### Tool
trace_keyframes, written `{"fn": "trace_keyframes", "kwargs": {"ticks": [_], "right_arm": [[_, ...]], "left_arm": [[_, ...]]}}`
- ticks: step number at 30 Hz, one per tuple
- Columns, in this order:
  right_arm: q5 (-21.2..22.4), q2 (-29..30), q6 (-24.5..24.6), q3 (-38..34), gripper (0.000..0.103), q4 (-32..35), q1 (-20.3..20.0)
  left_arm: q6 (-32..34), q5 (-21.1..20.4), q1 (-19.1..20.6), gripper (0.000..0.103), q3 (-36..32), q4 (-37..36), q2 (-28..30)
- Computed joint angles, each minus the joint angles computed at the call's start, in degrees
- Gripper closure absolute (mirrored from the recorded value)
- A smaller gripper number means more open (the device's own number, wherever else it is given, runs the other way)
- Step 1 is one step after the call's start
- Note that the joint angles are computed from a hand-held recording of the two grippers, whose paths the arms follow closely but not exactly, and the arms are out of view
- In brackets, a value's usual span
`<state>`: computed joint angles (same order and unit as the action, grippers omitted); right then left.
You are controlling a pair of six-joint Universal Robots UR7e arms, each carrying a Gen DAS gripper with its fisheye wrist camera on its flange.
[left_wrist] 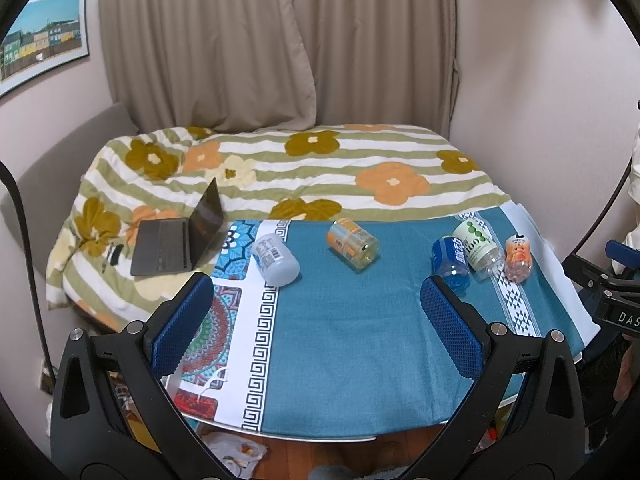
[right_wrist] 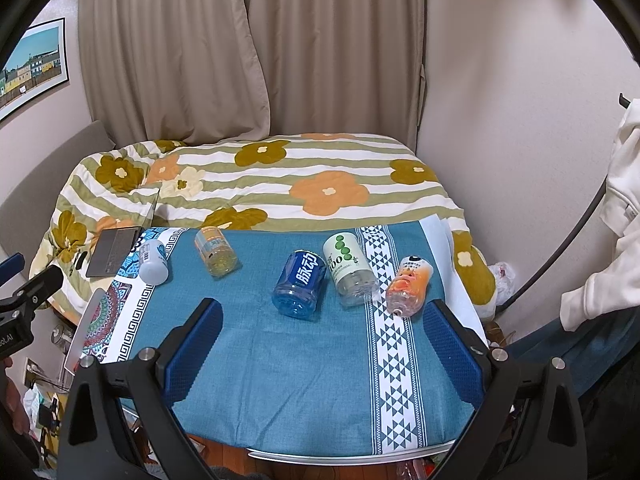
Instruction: Flip cup upright
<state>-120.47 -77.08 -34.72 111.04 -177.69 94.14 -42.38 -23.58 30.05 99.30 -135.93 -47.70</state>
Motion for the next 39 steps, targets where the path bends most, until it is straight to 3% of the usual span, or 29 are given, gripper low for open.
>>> {"fn": "trace_keyframes", "kwargs": {"ticks": [17, 26, 39], "right_arm": [[0.1, -0.1, 0.3, 0.1, 0.003, 0.2, 0.0], [0.7, 0.3, 1.1, -1.4, 0.003, 3.5, -1.6], [4.0, 8.0, -9.0, -14.6, 0.003, 14.0, -9.3]], "left_arm": [[-0.4, -0.2, 0.0, 0.0, -0.1, 0.4, 0.1], [-2.5, -2.8, 1.9, 0.0, -3.7, 4.2, 2.5], [-12.3, -6.4, 5.4, 0.0, -15.1, 15.3, 11.4]]}}
